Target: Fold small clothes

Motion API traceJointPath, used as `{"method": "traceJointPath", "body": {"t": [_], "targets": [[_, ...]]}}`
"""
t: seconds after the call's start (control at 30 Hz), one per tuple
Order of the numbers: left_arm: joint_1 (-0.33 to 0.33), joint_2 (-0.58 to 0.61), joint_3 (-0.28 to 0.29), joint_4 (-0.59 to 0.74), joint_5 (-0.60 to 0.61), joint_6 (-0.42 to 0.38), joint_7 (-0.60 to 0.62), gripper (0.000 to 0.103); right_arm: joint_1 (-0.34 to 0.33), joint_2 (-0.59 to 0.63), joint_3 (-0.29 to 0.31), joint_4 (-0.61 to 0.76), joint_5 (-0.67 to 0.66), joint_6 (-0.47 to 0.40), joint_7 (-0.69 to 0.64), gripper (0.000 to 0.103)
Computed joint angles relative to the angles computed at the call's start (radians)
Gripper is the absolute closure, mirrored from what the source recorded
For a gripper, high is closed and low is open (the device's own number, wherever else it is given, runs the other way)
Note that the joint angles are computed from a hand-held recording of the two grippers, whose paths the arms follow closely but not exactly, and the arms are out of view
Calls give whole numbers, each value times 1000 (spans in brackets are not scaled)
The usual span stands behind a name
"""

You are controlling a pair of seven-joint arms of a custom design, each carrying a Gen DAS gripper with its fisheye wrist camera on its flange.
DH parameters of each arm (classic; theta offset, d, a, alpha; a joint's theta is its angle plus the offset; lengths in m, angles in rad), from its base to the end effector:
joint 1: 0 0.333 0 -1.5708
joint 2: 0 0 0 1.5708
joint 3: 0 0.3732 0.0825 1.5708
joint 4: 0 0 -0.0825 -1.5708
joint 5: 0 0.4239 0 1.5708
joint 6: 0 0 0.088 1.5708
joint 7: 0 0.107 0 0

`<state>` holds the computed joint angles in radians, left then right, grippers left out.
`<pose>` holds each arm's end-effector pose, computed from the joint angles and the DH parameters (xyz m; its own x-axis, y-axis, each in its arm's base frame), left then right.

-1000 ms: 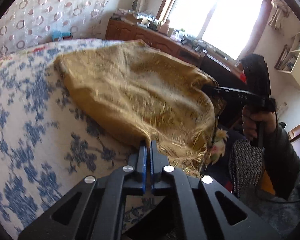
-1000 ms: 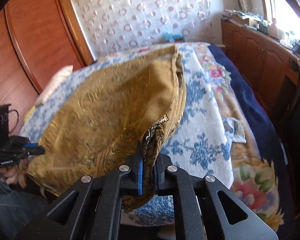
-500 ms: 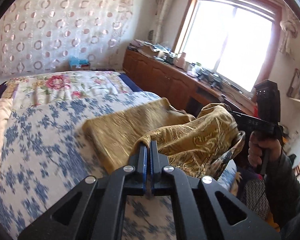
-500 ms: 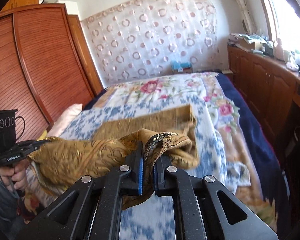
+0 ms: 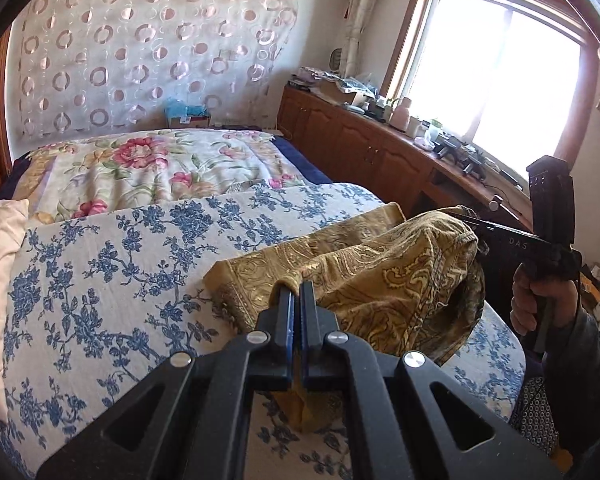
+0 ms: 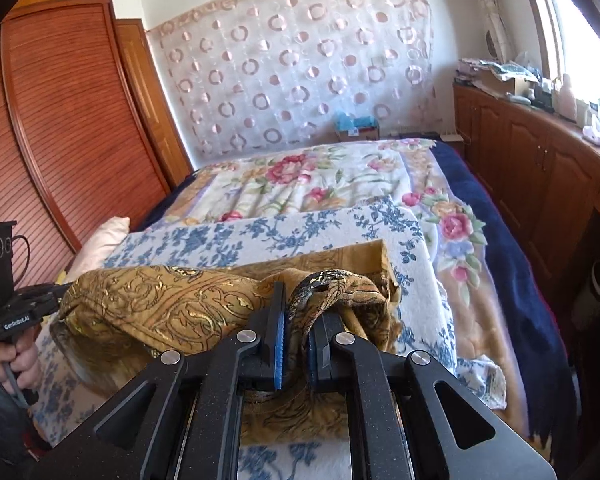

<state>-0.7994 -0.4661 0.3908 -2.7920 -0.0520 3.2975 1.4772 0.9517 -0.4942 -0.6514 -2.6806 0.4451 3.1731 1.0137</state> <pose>0.3856 -0.1523 0.4696 -0.3303 -0.9015 0.2797 -0.6457 -0.0004 -0.7636 0.4392 0.0765 0.4739 0.4012 -0.8952 -0.1941 -0.6240 -0.1120 -0.7734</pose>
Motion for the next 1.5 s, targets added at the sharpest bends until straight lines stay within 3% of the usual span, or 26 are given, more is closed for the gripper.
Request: {"method": "traceJointPath", "body": {"t": [0.1,0.37,0.43,0.53,0.57,0.6,0.67,0.77,0.83,0.9,0.97,1.0,1.07,1.13,1.2,1.27,1.3,1.4,1.43,1.5], "targets": [[-53,33,65,26,3,-5,12,103,36,44,-40,27,6,-4,-13,95],[-187,83,205,63,-21,-12,59,103,38,116,-37,60,65,-17,-59,90],[-201,85,218,65,-28,-13,68,103,17,128,-13,62,83,-21,-68,88],[-234,86,254,62,-32,6,73,103,37,111,-28,65,132,-26,-93,79],[-240,88,262,63,-28,5,71,103,52,94,-43,65,152,-27,-98,71],[-236,91,258,62,-25,5,69,103,40,81,-31,63,175,-26,-108,62],[-247,92,272,61,-20,8,65,103,-54,84,58,45,148,10,-69,50],[-270,85,297,64,-17,-1,61,103,-170,69,144,30,89,7,-20,46],[-276,71,304,65,-25,-18,72,101,-278,77,232,20,37,-5,15,46],[-254,54,286,58,-42,-30,91,98,-374,82,306,8,-15,-18,44,46],[-156,49,191,45,-60,-35,100,85,-409,85,327,2,-47,-40,53,46],[-117,40,157,35,-64,-39,106,73,-423,89,339,-4,-59,-41,54,46],[-107,11,155,19,-75,-49,129,66,-446,95,358,-11,-82,-49,54,46],[-82,-10,135,8,-88,-78,154,61,-436,107,354,-14,-94,-56,38,46],[-22,-18,76,-8,-97,-103,172,61,-418,122,347,-9,-96,-62,15,46],[95,-6,-44,-23,-105,-109,158,61,-384,145,328,7,-84,-62,-19,46],[121,-3,-73,-27,-113,-114,160,61,-362,166,315,24,-72,-62,-38,46],[107,-13,-61,-34,-152,-132,196,61,-265,218,245,78,6,-66,-129,46],[111,-14,-69,-36,-163,-133,205,61,-215,231,202,101,47,-86,-176,48],[108,-12,-76,-32,-184,-137,226,61,-178,255,173,135,103,-123,-235,84]]}}
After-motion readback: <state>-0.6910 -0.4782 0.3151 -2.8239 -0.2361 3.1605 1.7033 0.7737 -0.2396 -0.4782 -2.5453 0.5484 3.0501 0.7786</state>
